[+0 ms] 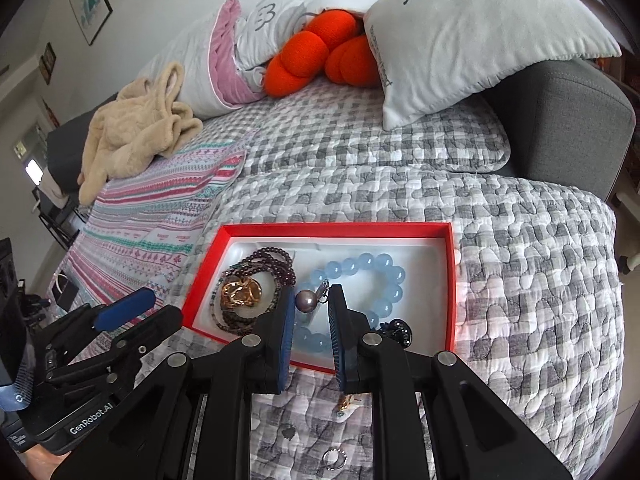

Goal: Organize jewelry
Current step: 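Carry both earrings over the red box and open both tools to drop them, then withdraw left tool while right tool grasps the silver hoop earring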

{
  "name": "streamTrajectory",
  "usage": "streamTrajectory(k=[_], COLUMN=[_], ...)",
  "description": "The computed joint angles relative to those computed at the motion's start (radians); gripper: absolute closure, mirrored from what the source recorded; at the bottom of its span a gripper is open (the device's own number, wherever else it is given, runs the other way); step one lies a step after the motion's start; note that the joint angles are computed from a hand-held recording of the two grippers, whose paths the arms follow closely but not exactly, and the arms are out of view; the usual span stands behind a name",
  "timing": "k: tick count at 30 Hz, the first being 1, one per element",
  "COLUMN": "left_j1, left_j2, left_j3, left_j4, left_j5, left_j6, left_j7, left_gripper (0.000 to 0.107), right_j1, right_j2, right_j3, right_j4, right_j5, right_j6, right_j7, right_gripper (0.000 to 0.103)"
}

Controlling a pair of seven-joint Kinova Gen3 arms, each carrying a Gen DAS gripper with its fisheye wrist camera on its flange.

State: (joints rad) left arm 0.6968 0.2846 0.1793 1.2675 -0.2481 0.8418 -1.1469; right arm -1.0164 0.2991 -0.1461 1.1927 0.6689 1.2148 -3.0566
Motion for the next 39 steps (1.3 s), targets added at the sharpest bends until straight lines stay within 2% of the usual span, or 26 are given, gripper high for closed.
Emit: streamTrajectory(k=[6,12,20,21,28,32,39], left_j1=[-0.004,0.0,0.016,0.019,0.018,0.007,0.002], left_j2=[0.009,0.006,-0.004,-0.007,-0.05,-0.077,-0.113], left_j3=[0.002,0.002,0.006,0.007,0.022,0.032,0.052], left_j4=[-0.018,-0.024,-0.02,-0.014,0.057,0.111,0.207], left_j5=[0.013,0.013,0.002,-0.002,0.001,-0.002,-0.051], left_j6=[0.035,0.048,0.093,0.096,0.098,0.084,0.057], left_j7=[-0.009,-0.014,-0.003,0.001,0.019,0.033,0.041], left_gripper=[0.061,0.049,0.041,0.04,0.032,0.028,0.026], right_j1=[0.009,0.01,-0.042,-0.052,-0.099,-0.133,-0.146], right_j2=[0.005,0.005,-0.031,-0.034,-0.047,-0.042,-0.038], right_j3=[0.004,0.001,-0.017,-0.022,-0.056,-0.068,-0.086], right_j4=[0.007,-0.009,-0.009,-0.01,-0.007,-0.001,0.038], right_j5=[-0.014,-0.022,0.041,0.052,0.081,0.099,0.072], right_j6=[0.025,0.045,0.084,0.096,0.172,0.23,0.262], right_j7=[0.003,0.021,-0.017,-0.025,-0.06,-0.077,-0.084], right_gripper=[0.084,0.082,0.059,0.055,0.048,0.04,0.039])
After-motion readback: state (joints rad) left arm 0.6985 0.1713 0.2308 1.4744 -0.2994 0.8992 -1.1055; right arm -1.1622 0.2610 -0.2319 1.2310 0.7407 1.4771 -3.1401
